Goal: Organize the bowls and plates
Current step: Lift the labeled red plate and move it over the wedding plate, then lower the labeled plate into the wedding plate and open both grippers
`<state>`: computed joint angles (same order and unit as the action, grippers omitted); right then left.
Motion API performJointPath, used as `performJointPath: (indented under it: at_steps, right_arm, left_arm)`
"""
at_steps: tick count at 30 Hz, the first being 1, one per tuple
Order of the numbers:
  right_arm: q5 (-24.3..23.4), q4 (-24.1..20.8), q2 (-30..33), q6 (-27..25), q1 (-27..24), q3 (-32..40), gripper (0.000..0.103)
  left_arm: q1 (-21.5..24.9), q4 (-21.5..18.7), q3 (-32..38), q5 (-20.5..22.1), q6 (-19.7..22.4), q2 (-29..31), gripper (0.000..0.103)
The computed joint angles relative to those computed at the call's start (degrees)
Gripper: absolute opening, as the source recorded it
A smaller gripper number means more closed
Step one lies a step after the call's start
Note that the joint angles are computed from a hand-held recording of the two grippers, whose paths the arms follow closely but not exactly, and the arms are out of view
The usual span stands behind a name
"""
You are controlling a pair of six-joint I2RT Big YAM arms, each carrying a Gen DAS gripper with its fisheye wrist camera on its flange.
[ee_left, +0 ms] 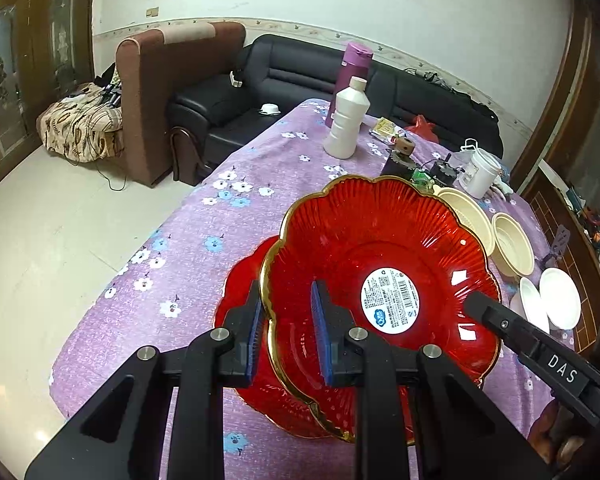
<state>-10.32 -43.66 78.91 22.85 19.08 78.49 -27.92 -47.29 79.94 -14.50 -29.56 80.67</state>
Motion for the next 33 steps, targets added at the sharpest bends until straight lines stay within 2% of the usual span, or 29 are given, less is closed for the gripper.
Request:
performJointPath:
  at_steps: [33]
  right_arm:
    - [0.62,-2.15,5.77,-0.9,0.63,1.44,0.008]
  left_arm:
    - [1.63,-1.52,-0.95,1.15,-0.01,4.0,0.02]
